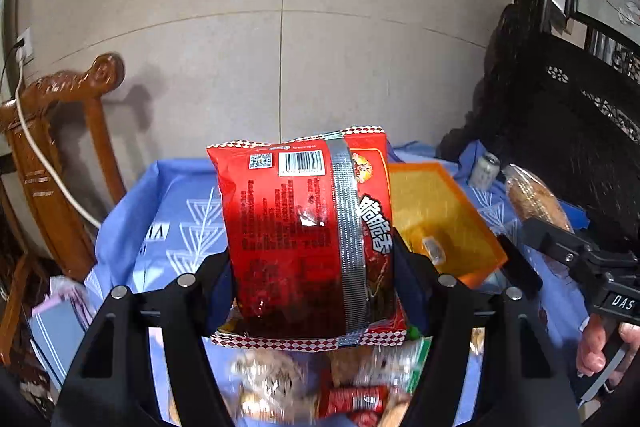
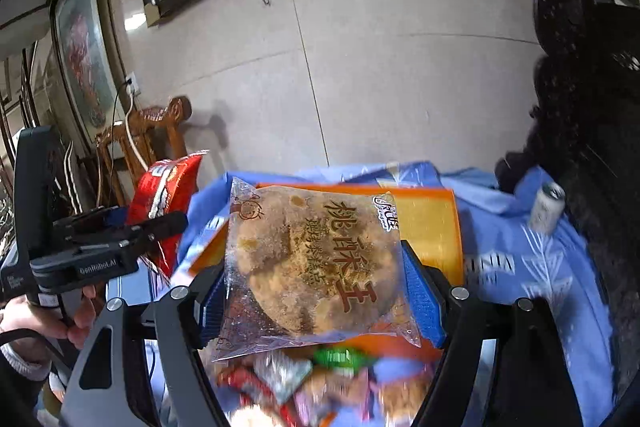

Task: Organize snacks
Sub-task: 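Lift the red pack and cookie pack over the orange box and release both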

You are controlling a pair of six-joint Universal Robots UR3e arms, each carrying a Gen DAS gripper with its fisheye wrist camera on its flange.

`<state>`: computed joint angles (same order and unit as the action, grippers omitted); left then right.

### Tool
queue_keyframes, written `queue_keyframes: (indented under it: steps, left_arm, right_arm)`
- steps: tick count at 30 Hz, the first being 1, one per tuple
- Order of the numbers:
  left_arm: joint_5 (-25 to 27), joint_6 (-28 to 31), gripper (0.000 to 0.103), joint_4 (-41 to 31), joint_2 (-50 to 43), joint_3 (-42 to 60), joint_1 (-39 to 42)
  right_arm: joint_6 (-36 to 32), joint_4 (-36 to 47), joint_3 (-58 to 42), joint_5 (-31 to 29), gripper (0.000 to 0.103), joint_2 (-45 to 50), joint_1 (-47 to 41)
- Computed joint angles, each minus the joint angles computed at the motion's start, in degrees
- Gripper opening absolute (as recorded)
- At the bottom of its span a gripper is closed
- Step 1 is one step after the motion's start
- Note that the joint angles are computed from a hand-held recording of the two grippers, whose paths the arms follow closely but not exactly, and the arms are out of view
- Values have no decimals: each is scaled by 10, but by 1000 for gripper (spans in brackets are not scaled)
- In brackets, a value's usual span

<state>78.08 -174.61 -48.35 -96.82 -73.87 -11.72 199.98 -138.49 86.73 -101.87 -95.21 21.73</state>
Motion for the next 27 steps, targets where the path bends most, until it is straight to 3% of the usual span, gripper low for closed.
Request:
queue_keyframes:
  steps: [4, 5, 6, 7, 9, 17, 24, 27]
  left_arm:
    - [18, -1, 67, -65, -92, 144, -15]
    - [28, 1, 75, -88, -124, 194, -21]
    - [39, 1, 94, -100, -143, 222, -25]
    - [58, -1, 99, -111, -158, 246, -31]
    - [79, -4, 99, -113, -157, 254, -35]
    - [37, 8, 99, -2, 27, -44, 25]
    - [-8, 31, 99, 37, 202, -304, 102]
    - [-43, 64, 99, 36, 276, -394, 149]
  right_arm:
    - [-4, 1, -52, 19, 76, 51, -29]
    - [-5, 5, -64, 18, 79, 62, -29]
    - [-6, 18, -80, 18, 80, 74, -32]
    - [-4, 38, -101, 11, 85, 86, -30]
    - [1, 39, -97, 4, 90, 79, -22]
    - [20, 3, 27, -37, 96, -9, 67]
    - [129, -6, 133, -159, 99, -13, 232]
    - [163, -35, 172, -140, 99, 3, 258]
